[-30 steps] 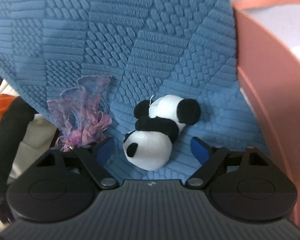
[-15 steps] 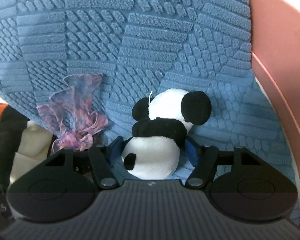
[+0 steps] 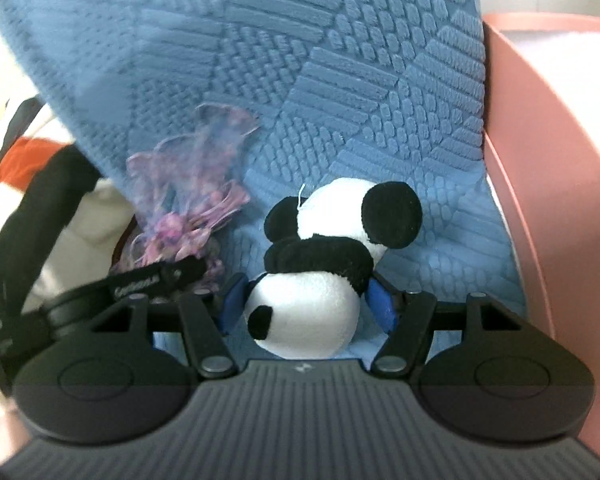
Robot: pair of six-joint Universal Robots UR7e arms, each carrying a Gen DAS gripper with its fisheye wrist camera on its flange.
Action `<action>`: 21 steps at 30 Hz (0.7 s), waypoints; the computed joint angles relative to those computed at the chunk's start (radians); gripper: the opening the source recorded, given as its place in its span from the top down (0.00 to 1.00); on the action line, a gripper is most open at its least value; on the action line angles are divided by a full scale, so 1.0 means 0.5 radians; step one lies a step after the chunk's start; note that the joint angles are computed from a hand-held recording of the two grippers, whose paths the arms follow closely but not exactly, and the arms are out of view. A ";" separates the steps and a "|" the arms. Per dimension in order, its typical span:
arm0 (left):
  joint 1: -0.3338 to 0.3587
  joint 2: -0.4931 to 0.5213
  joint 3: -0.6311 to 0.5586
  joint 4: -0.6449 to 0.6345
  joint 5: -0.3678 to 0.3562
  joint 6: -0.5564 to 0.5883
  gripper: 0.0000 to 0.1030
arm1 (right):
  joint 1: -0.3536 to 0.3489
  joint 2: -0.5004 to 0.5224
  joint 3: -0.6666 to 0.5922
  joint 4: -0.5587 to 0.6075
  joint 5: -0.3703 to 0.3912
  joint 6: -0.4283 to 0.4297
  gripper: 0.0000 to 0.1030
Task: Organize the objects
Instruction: 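Lift the ribbon bow with left tool while right tool lifts the panda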
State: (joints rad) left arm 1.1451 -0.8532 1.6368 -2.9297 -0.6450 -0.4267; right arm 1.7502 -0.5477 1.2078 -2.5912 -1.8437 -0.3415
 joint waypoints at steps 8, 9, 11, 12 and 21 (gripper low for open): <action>-0.099 -0.106 0.269 -0.217 -0.081 -0.096 0.77 | 0.016 -0.156 0.253 -0.135 -0.018 -0.228 0.35; -0.111 -0.105 0.282 -0.231 -0.080 -0.088 0.77 | 0.011 -0.190 0.297 -0.143 -0.011 -0.252 0.35; -0.117 -0.146 0.315 -0.213 -0.087 -0.100 0.77 | 0.005 -0.249 0.375 -0.144 -0.004 -0.299 0.35; -0.126 -0.181 0.361 -0.212 -0.089 -0.129 0.77 | 0.002 -0.279 0.411 -0.140 -0.004 -0.319 0.35; -0.281 -0.255 0.611 -0.198 -0.059 -0.426 0.77 | -0.021 -0.508 0.694 -0.183 -0.010 -0.458 0.35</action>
